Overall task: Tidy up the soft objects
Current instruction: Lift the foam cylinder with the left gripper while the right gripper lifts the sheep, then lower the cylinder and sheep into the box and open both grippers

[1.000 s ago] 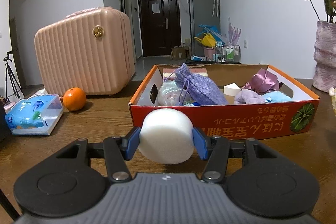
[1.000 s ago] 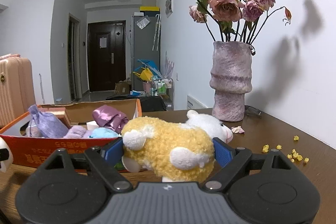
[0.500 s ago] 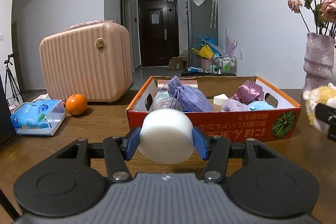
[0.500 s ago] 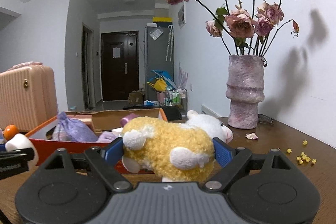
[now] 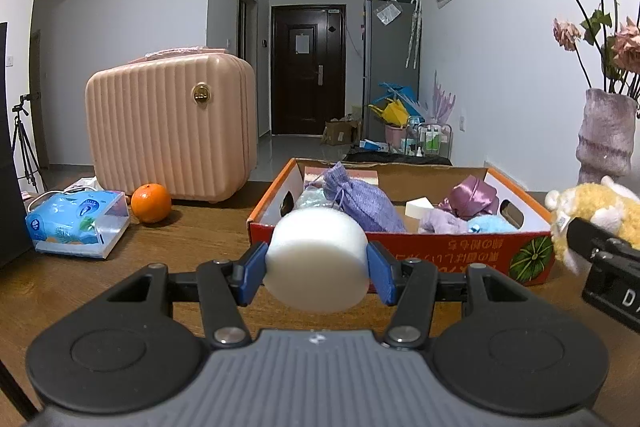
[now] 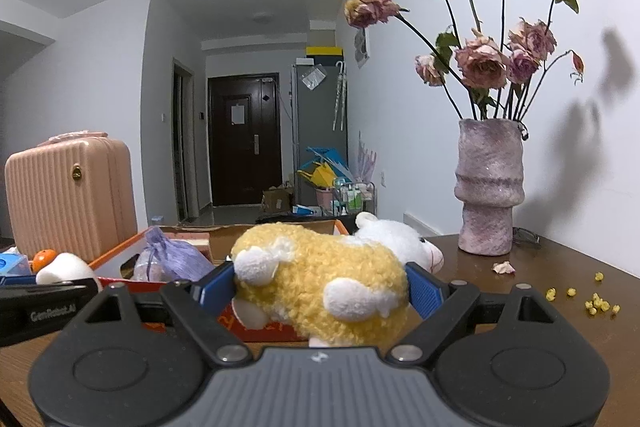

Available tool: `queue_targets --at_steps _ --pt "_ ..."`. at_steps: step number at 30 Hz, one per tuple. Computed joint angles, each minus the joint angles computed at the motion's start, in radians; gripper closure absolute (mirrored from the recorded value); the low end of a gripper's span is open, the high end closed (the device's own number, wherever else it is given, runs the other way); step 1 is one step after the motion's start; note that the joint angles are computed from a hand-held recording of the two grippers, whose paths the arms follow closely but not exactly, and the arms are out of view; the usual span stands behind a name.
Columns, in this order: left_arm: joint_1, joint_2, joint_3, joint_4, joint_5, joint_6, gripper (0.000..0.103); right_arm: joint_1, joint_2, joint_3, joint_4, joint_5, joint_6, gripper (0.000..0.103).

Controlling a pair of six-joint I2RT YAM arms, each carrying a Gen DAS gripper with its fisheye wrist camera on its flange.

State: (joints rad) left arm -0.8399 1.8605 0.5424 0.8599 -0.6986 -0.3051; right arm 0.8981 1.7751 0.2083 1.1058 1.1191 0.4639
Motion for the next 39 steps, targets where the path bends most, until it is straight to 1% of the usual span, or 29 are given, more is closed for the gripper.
queue_targets --at_steps 3,4,5,6,7,11,12,14,15,16,18,20,21,24,26,27,28,29,30,31,33,35,39 --pt "0.005 -0.004 0.0 0.014 0.0 0.004 0.047 -0.003 0.029 0.006 0.062 0.0 -0.037 0.016" --pt "0.009 -0.005 0.003 0.018 0.003 0.005 0.047 -0.007 0.043 0.009 0.091 -0.003 -0.053 0.022" --pt "0.013 -0.004 0.007 0.019 0.006 0.005 0.047 -0.011 0.054 0.013 0.113 -0.006 -0.066 0.03" --pt "0.018 -0.003 0.015 0.014 0.012 0.001 0.047 -0.018 0.065 0.017 0.136 -0.014 -0.08 0.052" --pt "0.024 0.001 0.027 0.007 0.021 -0.003 0.047 -0.031 0.071 0.024 0.144 -0.03 -0.093 0.064" --pt "0.049 0.025 0.072 -0.013 0.054 -0.002 0.047 -0.107 0.068 0.065 0.051 -0.156 -0.07 0.064" --pt "0.055 0.03 0.078 -0.015 0.065 -0.001 0.047 -0.127 0.067 0.074 0.027 -0.182 -0.064 0.062" --pt "0.069 0.038 0.086 -0.021 0.089 0.004 0.047 -0.157 0.057 0.076 0.0 -0.237 -0.044 0.043" --pt "0.076 0.042 0.088 -0.022 0.1 0.006 0.047 -0.175 0.046 0.071 -0.017 -0.27 -0.027 0.023" --pt "0.082 0.044 0.09 -0.026 0.11 0.007 0.048 -0.194 0.036 0.067 -0.037 -0.305 0.0 0.013" --pt "0.093 0.046 0.089 -0.029 0.124 0.006 0.048 -0.215 0.034 0.058 -0.035 -0.34 0.032 0.01" --pt "0.101 0.045 0.087 -0.031 0.136 0.006 0.048 -0.232 0.03 0.06 -0.05 -0.388 0.039 0.007" --pt "0.104 0.044 0.085 -0.03 0.14 0.008 0.048 -0.237 0.031 0.074 -0.082 -0.402 0.044 0.007" --pt "0.104 0.04 0.083 -0.029 0.137 0.01 0.048 -0.253 0.038 0.147 -0.256 -0.453 0.055 0.007" --pt "0.105 0.04 0.084 -0.031 0.138 0.008 0.048 -0.252 0.053 0.19 -0.346 -0.454 0.067 0.009" --pt "0.104 0.041 0.084 -0.03 0.136 0.009 0.048 -0.261 0.061 0.215 -0.405 -0.47 0.075 0.017" --pt "0.104 0.04 0.083 -0.029 0.137 0.011 0.048 -0.272 0.07 0.234 -0.445 -0.489 0.086 0.038" --pt "0.106 0.04 0.082 -0.027 0.14 0.012 0.048 -0.28 0.071 0.242 -0.473 -0.509 0.096 0.049" --pt "0.106 0.04 0.08 -0.023 0.14 0.014 0.048 -0.294 0.071 0.249 -0.495 -0.54 0.101 0.055" --pt "0.107 0.038 0.078 -0.021 0.141 0.015 0.048 -0.303 0.072 0.251 -0.506 -0.551 0.107 0.057" --pt "0.106 0.035 0.074 -0.018 0.144 0.013 0.048 -0.307 0.058 0.22 -0.461 -0.572 0.102 0.057" --pt "0.108 0.027 0.07 -0.016 0.148 0.011 0.048 -0.284 0.046 0.193 -0.415 -0.535 0.085 0.058" --pt "0.107 0.004 0.06 0.007 0.152 0.016 0.047 -0.23 -0.008 0.124 -0.28 -0.453 0.032 0.058"
